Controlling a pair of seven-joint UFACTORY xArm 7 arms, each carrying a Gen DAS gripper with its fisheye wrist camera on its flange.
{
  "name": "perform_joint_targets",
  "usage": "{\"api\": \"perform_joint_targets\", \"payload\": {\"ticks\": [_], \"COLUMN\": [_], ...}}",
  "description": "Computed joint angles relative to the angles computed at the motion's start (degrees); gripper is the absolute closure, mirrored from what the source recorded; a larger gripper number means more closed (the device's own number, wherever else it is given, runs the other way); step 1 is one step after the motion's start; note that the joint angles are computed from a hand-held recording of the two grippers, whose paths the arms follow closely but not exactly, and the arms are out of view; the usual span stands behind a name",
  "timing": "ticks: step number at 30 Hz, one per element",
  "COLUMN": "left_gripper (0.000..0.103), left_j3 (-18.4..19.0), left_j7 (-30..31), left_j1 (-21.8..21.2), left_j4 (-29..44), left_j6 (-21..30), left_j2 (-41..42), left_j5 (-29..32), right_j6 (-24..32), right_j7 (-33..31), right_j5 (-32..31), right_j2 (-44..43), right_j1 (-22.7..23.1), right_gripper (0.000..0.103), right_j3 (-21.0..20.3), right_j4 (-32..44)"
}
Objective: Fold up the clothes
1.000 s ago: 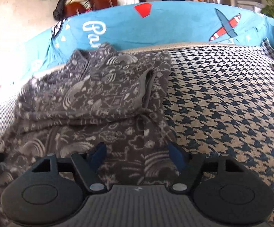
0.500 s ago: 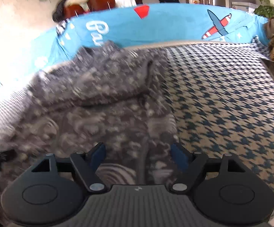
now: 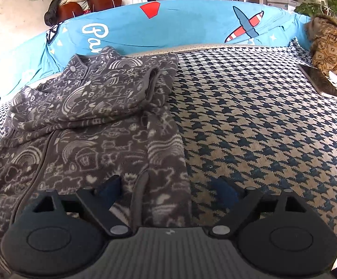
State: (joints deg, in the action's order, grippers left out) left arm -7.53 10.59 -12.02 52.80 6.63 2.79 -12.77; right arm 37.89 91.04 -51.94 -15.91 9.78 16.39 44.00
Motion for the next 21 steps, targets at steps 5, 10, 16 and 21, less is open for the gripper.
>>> {"api": "perform_joint_targets", "payload": {"ticks": [5,10,16,21], "left_gripper": [0.0,0.0,0.0,0.0], "left_j3": [-1.4,0.04,2.46,3.33], "left_j7": [10.03,12.22,17.4,13.8], "left_j1": [0.53,-1.24,-4.05,-4.33], "left_j4": [-0.28,-2.5,-5.91,-7.98], "left_j6": [0.7,1.39,3.04,3.49], "left_j2": [-1.49,-4.37,-8.65,-10.21], "left_j5": [-11.65,-13.31,-18.43,-13.85], "right_j6": [-2.06,-3.37,-2.55,0.0], "right_j7": [2.12,3.41,2.04,-0.4], "right_j5": [0.55,2.53,6.83,11.2], "right_j2": [-2.75,-6.75,-10.29,-10.77], "right_j1": [-0.58,-1.34,-1.29,-0.59], "right_gripper": [0.016,0.016,0.016,0.015], "right_j3": [-0.04,1.5,4.26,5.31], "right_j4": [-2.12,-4.85,-6.99,-7.13]}}
